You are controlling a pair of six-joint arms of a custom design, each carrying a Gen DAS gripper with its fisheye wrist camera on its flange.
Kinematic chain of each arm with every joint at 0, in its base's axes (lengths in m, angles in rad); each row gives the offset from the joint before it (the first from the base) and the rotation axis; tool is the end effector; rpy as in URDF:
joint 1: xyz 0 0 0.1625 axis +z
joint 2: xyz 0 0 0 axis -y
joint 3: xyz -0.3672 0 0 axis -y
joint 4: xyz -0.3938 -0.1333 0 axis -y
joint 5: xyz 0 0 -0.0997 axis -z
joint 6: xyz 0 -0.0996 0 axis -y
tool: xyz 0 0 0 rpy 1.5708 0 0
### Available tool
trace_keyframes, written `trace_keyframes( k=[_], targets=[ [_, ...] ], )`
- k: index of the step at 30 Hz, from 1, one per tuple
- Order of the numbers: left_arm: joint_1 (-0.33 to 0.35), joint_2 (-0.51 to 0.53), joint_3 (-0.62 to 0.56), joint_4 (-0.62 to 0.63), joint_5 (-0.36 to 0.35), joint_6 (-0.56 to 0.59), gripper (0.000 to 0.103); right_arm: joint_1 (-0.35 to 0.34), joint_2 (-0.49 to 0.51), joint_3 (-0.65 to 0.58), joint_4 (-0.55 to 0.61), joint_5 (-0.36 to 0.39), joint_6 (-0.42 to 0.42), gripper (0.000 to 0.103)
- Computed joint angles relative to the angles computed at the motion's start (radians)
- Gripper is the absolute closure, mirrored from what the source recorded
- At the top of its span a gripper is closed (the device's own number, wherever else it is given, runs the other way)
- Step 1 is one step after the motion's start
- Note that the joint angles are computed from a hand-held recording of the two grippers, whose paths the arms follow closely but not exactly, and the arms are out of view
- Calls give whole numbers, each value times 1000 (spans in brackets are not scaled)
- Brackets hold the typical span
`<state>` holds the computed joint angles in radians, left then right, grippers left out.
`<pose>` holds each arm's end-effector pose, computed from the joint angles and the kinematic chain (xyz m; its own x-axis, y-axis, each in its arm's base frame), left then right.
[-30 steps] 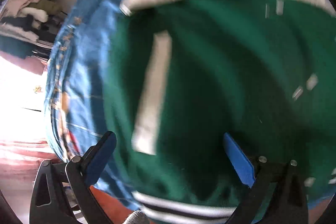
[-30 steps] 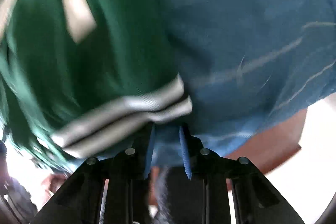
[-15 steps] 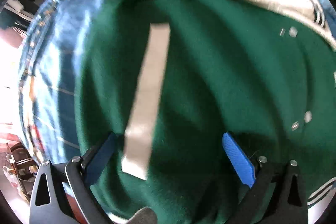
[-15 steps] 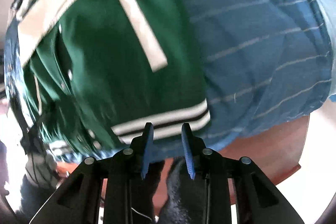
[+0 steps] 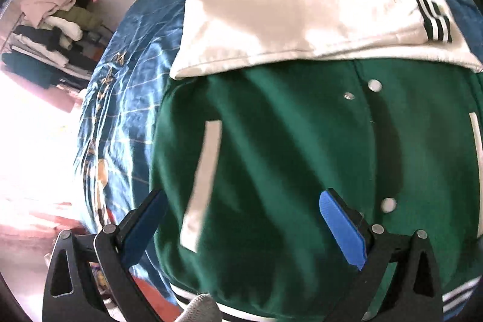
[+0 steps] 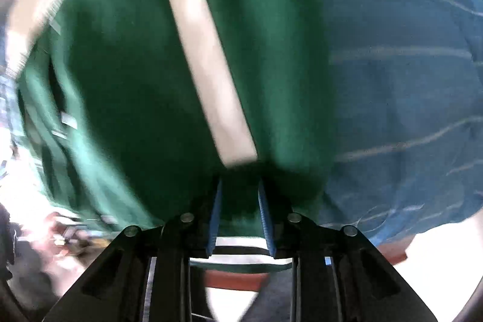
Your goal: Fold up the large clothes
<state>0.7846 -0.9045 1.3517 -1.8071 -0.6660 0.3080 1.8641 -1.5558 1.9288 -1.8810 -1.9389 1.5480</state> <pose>-0.3222 -0.6208 0.1998 -0.0952 0.7369 -0.6692 0.7565 0.4906 0.4326 0.2280 -0.4178 0.2872 -0.3087 0.9485 0.0709 0.8798 0.3131 -0.3576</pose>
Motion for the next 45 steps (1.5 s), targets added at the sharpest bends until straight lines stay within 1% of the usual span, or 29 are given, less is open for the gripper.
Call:
trace_keyframes(
  k=[2,4,5,7,8,10,11,12,13,14,15,17,18,19,20,22,23,24,25,27,28,31,34,37,39,41,43,44,45],
  targets=[
    [-37,-16,63,-13,71,-53,0,3,-71,-4,10,-67,-54,77],
    [-74,-14,135,-51,197,-93,0,-28,-144,7,8,-121,-145,77],
    [-87,-3,160,-75,259,-103,0,-58,-182,25,-12,-146,-205,77],
    [-104,10,198,-100,337,-132,0,-141,-243,59,-47,-171,-320,77],
    [-109,21,204,-83,363,-169,0,-188,-283,94,-106,-157,-383,77],
    [-114,47,187,37,389,-293,0,-295,-335,150,-247,-80,-514,77],
    [-114,58,179,85,397,-343,0,-341,-353,176,-316,-50,-571,77],
    [-113,68,179,112,410,-375,0,-368,-340,185,-369,-27,-618,80],
    [-111,74,177,141,415,-404,0,-390,-335,189,-394,-11,-660,89],
    [-110,80,169,187,414,-441,0,-401,-330,193,-411,-28,-678,103],
    [-104,91,155,250,415,-492,0,-410,-338,202,-412,-54,-666,103],
    [-95,101,143,315,407,-547,0,-448,-377,246,-466,-24,-633,103],
    [-88,102,144,320,404,-562,0,-461,-368,242,-461,-30,-619,103],
    [-87,99,148,318,403,-566,0,-471,-371,235,-415,-44,-620,103],
    [-89,98,148,331,402,-579,0,-505,-399,252,-403,-15,-632,103],
    [-90,101,125,376,398,-605,0,-560,-443,269,-398,85,-683,103],
    [-95,99,111,408,389,-627,0,-577,-465,258,-360,124,-717,99],
    [-105,87,100,430,375,-648,0,-577,-480,250,-329,129,-737,89],
    [-118,76,108,428,370,-653,0,-564,-498,236,-278,116,-755,83],
    [-159,26,158,388,371,-628,0,-541,-537,219,-191,96,-765,44],
    [-182,-2,184,383,367,-620,0,-523,-566,213,-135,77,-756,38],
    [-262,-88,257,440,306,-654,0,-457,-646,207,4,17,-692,37],
    [-352,-173,356,490,205,-693,0,-378,-728,207,140,-35,-577,36],
    [-447,-243,477,473,116,-688,0,-349,-783,208,214,-51,-485,34],
    [-505,-275,560,423,71,-672,0,-320,-801,213,247,-60,-421,34],
    [-547,-296,629,372,41,-654,0,-316,-833,217,278,-62,-394,34],
    [-566,-286,658,363,18,-650,0,-310,-851,213,314,-67,-382,34],
    [-570,-277,673,359,14,-655,0,-309,-852,209,327,-73,-375,34],
    [-573,-265,692,359,33,-668,0,-311,-854,207,331,-71,-377,34]
  ],
)
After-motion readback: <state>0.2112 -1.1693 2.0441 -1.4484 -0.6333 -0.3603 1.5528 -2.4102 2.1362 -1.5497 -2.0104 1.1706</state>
